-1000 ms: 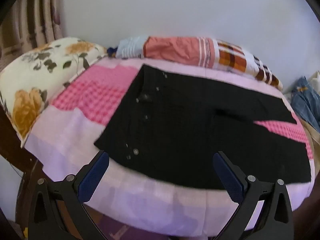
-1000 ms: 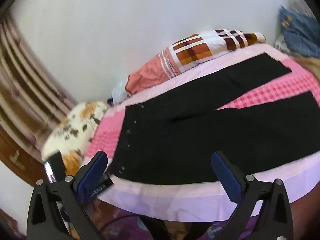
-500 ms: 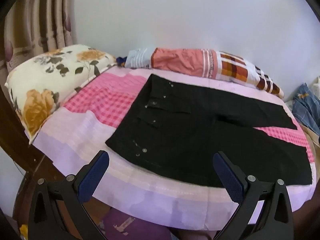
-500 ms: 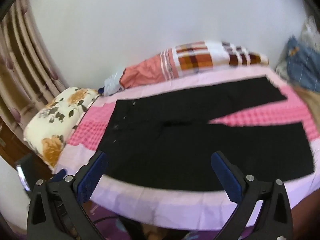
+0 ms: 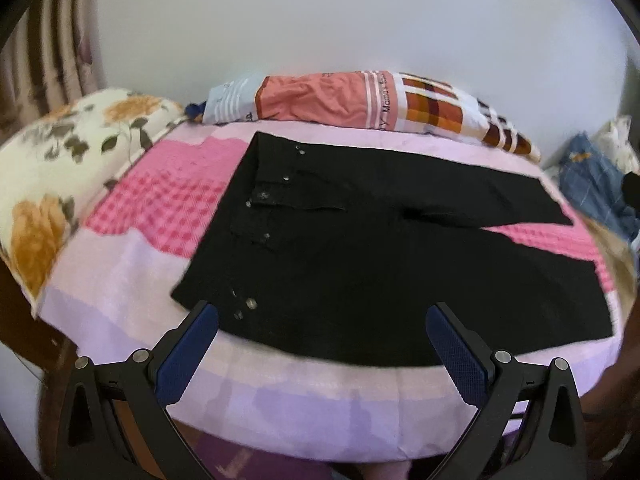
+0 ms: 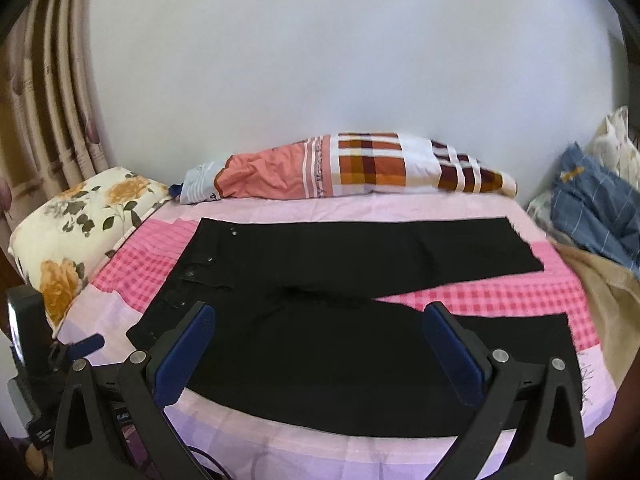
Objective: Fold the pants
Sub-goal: 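Move both tools over the black trousers toward the buttoned waistband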
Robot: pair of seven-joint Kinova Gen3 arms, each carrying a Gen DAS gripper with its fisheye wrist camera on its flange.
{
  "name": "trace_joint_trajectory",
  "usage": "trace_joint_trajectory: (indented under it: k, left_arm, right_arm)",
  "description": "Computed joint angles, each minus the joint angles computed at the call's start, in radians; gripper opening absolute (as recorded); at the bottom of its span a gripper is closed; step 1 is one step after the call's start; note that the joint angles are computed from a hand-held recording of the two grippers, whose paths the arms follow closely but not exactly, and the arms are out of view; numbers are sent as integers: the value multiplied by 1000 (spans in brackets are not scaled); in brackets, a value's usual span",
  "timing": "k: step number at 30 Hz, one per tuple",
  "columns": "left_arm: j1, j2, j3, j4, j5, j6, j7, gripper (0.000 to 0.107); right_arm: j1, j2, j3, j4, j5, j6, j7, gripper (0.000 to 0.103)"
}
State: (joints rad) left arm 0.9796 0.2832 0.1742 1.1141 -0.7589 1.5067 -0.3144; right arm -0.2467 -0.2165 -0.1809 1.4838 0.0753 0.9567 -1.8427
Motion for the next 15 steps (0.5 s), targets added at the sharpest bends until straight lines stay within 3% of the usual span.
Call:
trace_joint_trajectory:
  k: [4,7,12,15]
  left_arm:
    - [-95,15,61,-22,16,-51,-95,103]
    - [-71,39,-22,-58,39,-62,-158,103]
    - [-164,48,-56,-83,145,-130,-207,103]
    - [-193,69,-80,-105,156,-131,-234,103]
  right_arm:
    - [2,35,8,-26,-4,31,-11,103]
    - [-3,67,26,-53,-25,69,0,103]
    - [0,130,61,-105,-74,89,23,103]
    - [1,173,71,-137,-89,97,29,103]
